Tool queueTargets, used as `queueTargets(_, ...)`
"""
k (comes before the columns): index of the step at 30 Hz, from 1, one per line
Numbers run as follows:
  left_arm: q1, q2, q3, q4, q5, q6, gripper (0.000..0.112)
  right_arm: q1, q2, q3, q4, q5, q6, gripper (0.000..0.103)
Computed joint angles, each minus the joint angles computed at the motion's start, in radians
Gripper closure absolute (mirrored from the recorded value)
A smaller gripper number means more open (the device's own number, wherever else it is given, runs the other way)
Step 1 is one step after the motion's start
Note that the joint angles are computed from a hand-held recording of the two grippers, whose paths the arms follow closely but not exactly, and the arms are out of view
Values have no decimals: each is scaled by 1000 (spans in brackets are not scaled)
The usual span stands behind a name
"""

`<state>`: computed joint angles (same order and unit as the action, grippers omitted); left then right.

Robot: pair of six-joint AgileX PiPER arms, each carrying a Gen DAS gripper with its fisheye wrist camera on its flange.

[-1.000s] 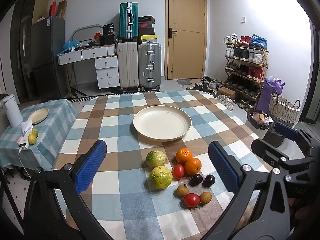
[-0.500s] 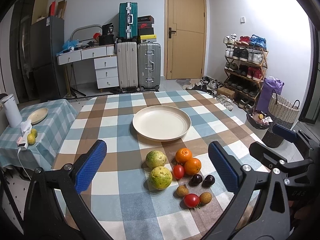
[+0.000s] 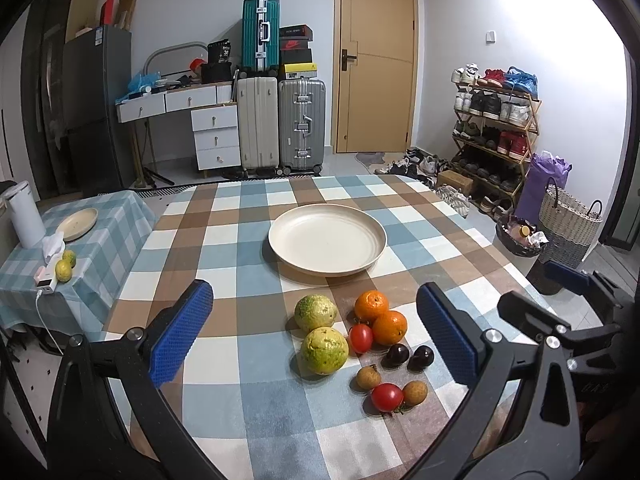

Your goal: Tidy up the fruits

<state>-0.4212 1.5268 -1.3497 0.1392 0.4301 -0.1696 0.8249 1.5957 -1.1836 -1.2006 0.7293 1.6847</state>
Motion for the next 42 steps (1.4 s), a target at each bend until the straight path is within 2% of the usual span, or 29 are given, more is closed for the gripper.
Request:
queueTargets(6,15,29,-11,-40,6,24,10,-7,14,-3,10,-9,4,0)
queueTargets(15,77,135,-54,-218,30,166,10,-31,37,-1,1,-26,27,0)
queueTargets(21,127,245,-124,-377,79,305,10,-70,75,0,-7,-86,46,0)
queueTargets(30,158,420,-245,-476,144,382,10,-132,118,-6,-18,-165,65,0)
queueTargets(36,192,506,-309,-615,194,475,10,-173,146,-11,-14,-217,63,0)
queueTargets(42,204,563,-360,-681,224,532,11,-205,164,-12,-15,-260,65,0)
